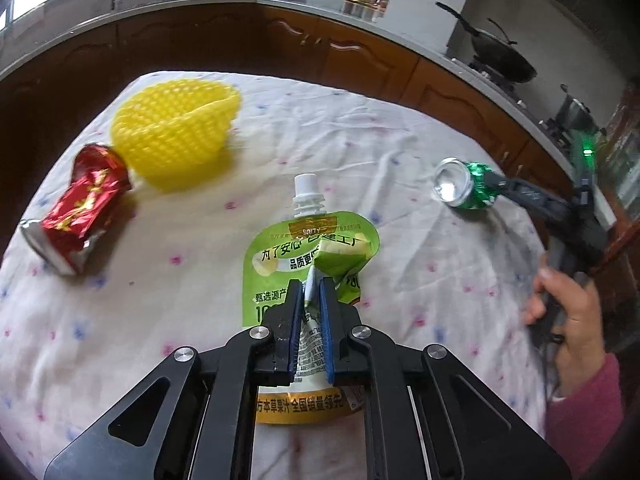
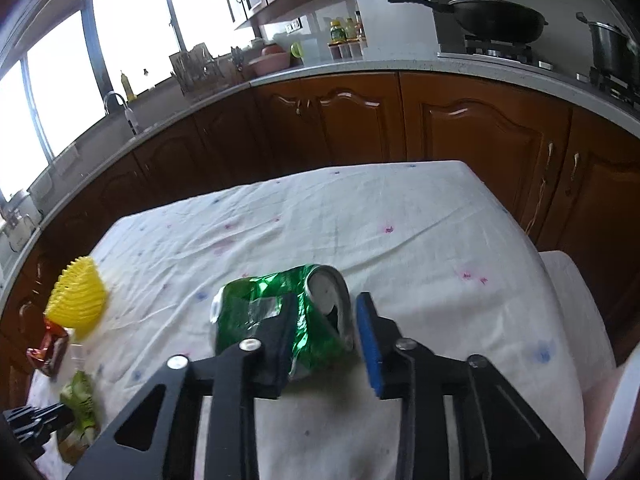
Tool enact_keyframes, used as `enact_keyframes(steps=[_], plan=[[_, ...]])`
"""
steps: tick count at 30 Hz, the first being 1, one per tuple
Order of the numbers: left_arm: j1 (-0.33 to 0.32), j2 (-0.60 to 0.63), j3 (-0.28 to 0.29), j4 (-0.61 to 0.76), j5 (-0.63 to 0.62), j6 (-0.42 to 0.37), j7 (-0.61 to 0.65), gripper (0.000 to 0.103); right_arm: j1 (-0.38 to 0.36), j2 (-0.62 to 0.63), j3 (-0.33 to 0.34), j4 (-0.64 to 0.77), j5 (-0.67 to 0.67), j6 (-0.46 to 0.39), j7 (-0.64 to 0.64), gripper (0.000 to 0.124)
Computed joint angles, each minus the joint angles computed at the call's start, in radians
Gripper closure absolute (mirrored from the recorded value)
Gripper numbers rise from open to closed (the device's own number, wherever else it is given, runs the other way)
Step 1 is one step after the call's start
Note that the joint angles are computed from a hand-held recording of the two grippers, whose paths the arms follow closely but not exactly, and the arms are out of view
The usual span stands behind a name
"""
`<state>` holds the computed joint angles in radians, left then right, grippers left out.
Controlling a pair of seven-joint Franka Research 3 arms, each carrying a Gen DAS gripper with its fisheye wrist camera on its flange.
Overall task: Collect trash
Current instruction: 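Grasp the green juice pouch with the left gripper while the right grasps the green soda can, then carry the juice pouch and green can over the pink bucket and release both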
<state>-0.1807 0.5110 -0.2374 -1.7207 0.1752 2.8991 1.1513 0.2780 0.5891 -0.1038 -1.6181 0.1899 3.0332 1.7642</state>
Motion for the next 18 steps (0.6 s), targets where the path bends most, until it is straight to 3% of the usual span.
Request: enact_keyframes(steps=[2,5,7,16,18], plan=[[0.001,0.005,-0.009,0.009,-0.003,0.000,0.006,0.095,-0.018,0.013,0.022,0.020,0.001,-0.015,-0.023,0.106],[0.010,0.004,-0.028,0.008,-0.015,0.008,0.024,0.095,0.002,-0.005,0.008,-0.008,-0.014,0.004,-0.036,0.107],[0.018,0.004,-0.043,0.011,-0.027,0.012,0.040,0.096,-0.017,-0.033,0.038,-0.046,-0.003,0.030,-0.066,0.108],[0.038,-0.008,-0.111,-0.005,-0.079,0.040,0.128,0.096,-0.117,-0.271,0.184,-0.371,0.133,0.171,-0.187,0.108],[0.036,-0.009,-0.122,-0.006,-0.089,0.044,0.145,0.096,-0.116,-0.324,0.189,-0.441,0.160,0.200,-0.195,0.108]])
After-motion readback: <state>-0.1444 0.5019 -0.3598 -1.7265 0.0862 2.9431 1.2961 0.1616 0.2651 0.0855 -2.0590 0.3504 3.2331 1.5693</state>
